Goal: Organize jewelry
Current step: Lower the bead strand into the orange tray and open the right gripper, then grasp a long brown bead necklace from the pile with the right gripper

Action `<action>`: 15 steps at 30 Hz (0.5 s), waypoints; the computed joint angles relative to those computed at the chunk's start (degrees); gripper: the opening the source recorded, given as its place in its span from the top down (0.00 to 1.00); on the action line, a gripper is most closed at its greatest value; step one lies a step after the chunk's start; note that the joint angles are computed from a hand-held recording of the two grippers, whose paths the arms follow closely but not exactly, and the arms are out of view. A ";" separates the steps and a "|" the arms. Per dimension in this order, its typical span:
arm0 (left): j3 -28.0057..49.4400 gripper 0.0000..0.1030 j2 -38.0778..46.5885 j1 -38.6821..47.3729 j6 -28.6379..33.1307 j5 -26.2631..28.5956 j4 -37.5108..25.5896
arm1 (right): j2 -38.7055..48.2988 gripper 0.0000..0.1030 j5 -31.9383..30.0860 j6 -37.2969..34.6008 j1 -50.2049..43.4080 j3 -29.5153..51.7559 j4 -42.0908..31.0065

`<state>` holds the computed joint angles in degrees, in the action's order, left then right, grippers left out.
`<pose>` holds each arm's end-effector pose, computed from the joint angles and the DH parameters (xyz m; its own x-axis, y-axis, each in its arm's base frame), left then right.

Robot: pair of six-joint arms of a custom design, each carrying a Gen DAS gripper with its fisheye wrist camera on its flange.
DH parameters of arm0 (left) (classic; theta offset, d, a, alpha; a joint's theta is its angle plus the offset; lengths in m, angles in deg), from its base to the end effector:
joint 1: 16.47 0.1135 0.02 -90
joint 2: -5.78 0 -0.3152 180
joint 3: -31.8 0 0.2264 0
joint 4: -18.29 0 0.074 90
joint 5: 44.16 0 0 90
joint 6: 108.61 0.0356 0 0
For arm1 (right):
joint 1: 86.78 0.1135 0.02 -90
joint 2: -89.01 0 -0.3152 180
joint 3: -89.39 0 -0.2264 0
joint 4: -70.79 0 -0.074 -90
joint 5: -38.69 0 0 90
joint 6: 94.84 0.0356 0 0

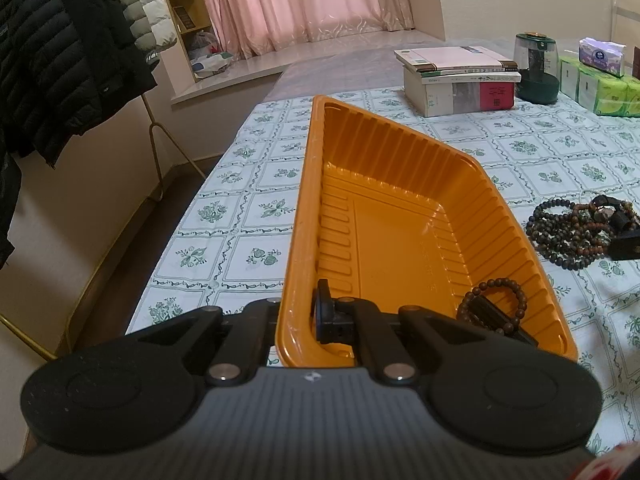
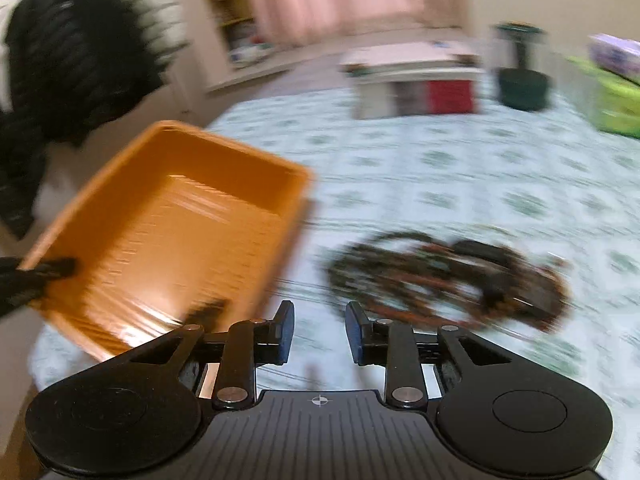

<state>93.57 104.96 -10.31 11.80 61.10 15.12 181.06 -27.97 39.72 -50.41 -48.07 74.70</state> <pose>0.3315 0.0264 0.2166 -0.5096 0.4362 -0.7417 0.4095 0.8810 0.2368 0.2120 0.1386 0.1801 -0.6353 0.3322 -0.6971 0.1747 0.9412 0.2892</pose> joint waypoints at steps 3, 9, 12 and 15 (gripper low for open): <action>0.09 0.96 -0.03 0.03 -0.07 0.02 -0.19 | -3.56 0.71 3.56 3.62 -1.53 -4.76 -2.61; 0.11 0.96 -0.31 -0.26 0.03 -0.64 -0.45 | -9.27 0.71 3.53 5.78 -8.39 -10.41 -4.27; -0.03 0.96 -0.55 -0.49 0.15 -1.06 -0.46 | -9.26 0.71 0.31 4.56 -12.03 -12.04 0.16; -0.01 0.96 -0.55 -0.67 0.24 -1.33 -0.44 | -6.69 0.71 -3.79 3.31 -15.35 -13.22 6.84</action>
<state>93.56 104.41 -10.98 12.04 59.78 14.68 174.37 -31.76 43.03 -65.76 -61.28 81.53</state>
